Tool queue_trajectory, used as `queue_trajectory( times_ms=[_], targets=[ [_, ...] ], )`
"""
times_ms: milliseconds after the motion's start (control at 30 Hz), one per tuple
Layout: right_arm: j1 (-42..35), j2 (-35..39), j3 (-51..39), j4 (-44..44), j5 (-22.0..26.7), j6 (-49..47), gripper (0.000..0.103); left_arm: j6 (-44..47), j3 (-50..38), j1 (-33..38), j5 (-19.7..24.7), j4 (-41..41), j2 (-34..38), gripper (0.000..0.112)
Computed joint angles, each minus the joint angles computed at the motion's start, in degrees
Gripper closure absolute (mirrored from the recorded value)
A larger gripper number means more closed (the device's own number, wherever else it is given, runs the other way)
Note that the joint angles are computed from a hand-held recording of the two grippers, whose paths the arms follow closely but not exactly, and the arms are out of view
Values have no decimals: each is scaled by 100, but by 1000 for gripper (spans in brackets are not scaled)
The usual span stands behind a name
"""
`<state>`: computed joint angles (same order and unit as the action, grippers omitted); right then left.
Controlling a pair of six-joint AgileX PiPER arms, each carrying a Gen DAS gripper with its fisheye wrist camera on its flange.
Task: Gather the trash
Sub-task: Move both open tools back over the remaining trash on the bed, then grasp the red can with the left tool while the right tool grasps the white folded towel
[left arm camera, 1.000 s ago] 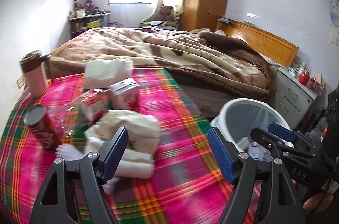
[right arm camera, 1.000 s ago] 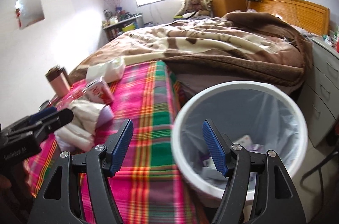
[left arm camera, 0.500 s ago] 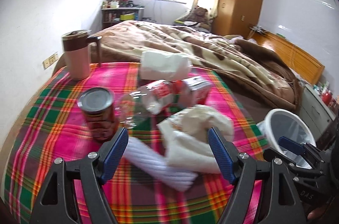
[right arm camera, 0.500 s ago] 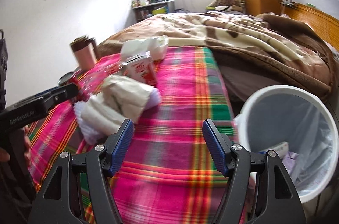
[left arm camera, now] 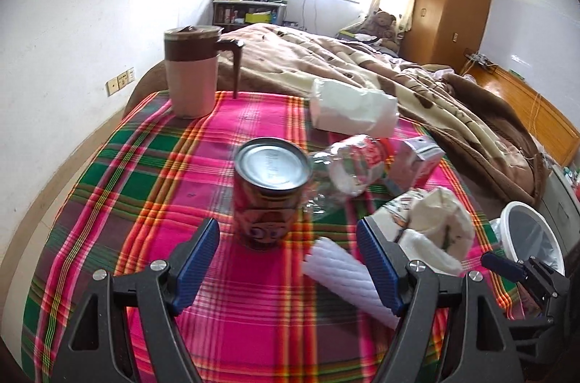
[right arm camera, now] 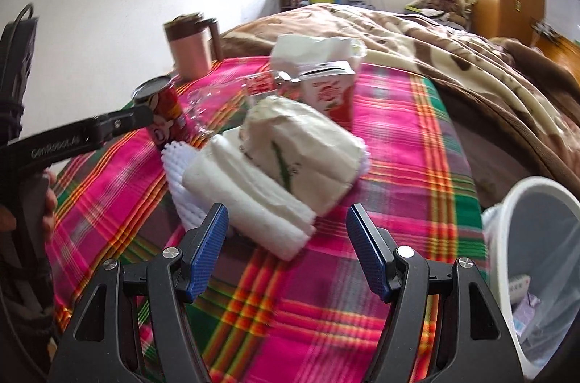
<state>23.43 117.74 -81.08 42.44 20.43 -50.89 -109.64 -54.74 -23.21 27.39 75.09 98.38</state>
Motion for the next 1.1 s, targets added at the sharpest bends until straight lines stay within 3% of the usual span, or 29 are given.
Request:
queue_trajectory(
  times_ms=[233,667,700,800,1100],
  targets=[
    [268,276,-368,-1366,5,891,34,177,-39,385,-315,-50,155,33],
    [179,628,-975,-1600,428,1584,34,1118,-630,799,-596,-642,666,33],
    [176,635,-980,-1586,445,1612,36,1133,-660,812,-596,-637,693,33],
    [181,685,-1053,-1588,499,1728,55,1332,-772,847,-593,-788,787,33],
    [123,693,-1050,-1244,588,1519,74,1233,-941,972,-684,-803,975,36]
  ],
)
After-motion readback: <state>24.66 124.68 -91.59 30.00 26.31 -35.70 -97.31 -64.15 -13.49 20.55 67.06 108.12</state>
